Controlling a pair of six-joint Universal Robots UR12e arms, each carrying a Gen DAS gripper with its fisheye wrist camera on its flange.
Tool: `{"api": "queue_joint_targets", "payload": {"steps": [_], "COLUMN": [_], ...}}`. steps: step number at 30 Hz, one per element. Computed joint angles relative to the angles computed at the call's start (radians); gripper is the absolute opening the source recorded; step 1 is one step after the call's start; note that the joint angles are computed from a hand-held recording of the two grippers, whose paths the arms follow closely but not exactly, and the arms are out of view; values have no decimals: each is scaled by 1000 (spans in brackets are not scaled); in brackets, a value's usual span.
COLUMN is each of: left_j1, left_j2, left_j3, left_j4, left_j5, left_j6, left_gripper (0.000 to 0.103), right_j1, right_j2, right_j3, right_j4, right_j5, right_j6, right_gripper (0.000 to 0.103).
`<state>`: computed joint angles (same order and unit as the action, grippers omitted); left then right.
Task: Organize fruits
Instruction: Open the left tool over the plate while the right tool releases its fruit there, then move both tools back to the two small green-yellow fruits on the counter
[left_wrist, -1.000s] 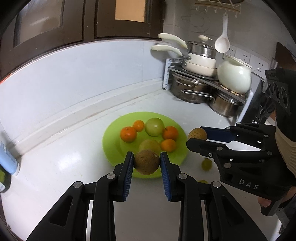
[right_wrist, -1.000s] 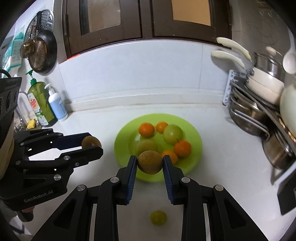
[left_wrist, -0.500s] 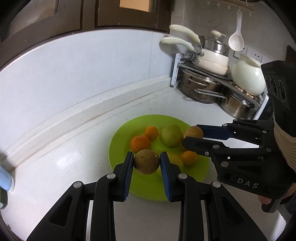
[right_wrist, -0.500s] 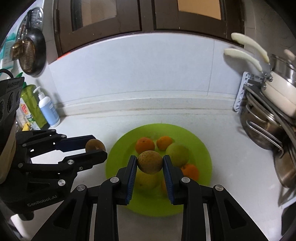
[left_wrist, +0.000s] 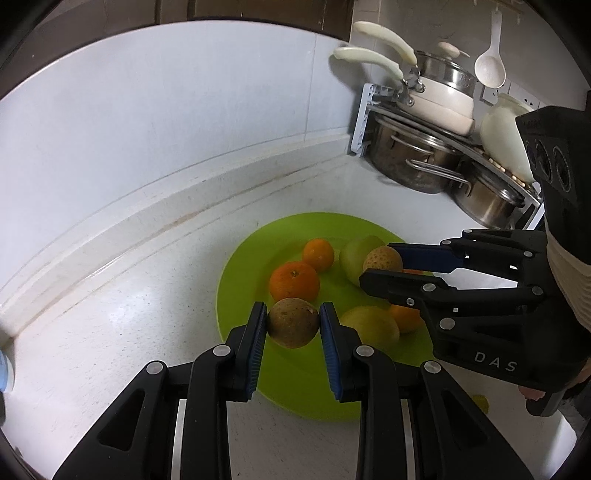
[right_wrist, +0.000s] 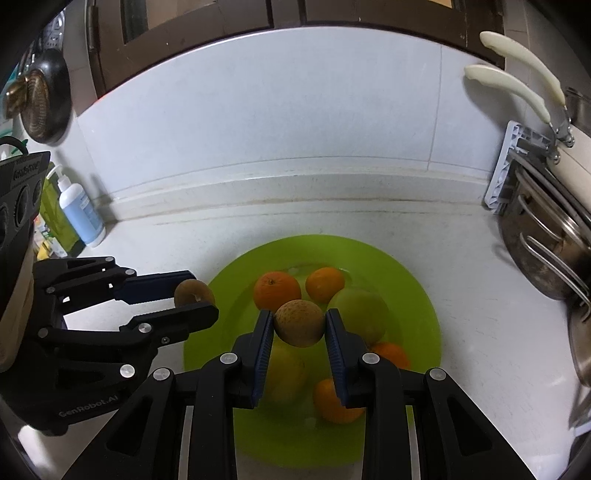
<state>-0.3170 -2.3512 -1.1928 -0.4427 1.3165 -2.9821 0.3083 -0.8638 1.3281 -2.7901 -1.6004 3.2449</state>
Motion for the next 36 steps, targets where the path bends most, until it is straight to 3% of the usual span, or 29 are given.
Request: {"api": "queue_joint_targets", "payload": {"steps": [14,29,36], "left_j1": [1,-5,-15], "left_j2": [1,85,131], "left_j3": [-7,-124,-183], "left_j4": [23,174,235], "left_j5": [23,36,41], "left_j6": [-17,-39,-40], "left_gripper": [34,48,57], "right_j1": [1,17,28], "right_j2": [4,-93,-144], "right_j3": [0,126,192], "right_j4": [-6,-135,-190], "right_j5": [-16,-59,-98], "right_j6": [8,8,5], "right_gripper": [37,37,42]}}
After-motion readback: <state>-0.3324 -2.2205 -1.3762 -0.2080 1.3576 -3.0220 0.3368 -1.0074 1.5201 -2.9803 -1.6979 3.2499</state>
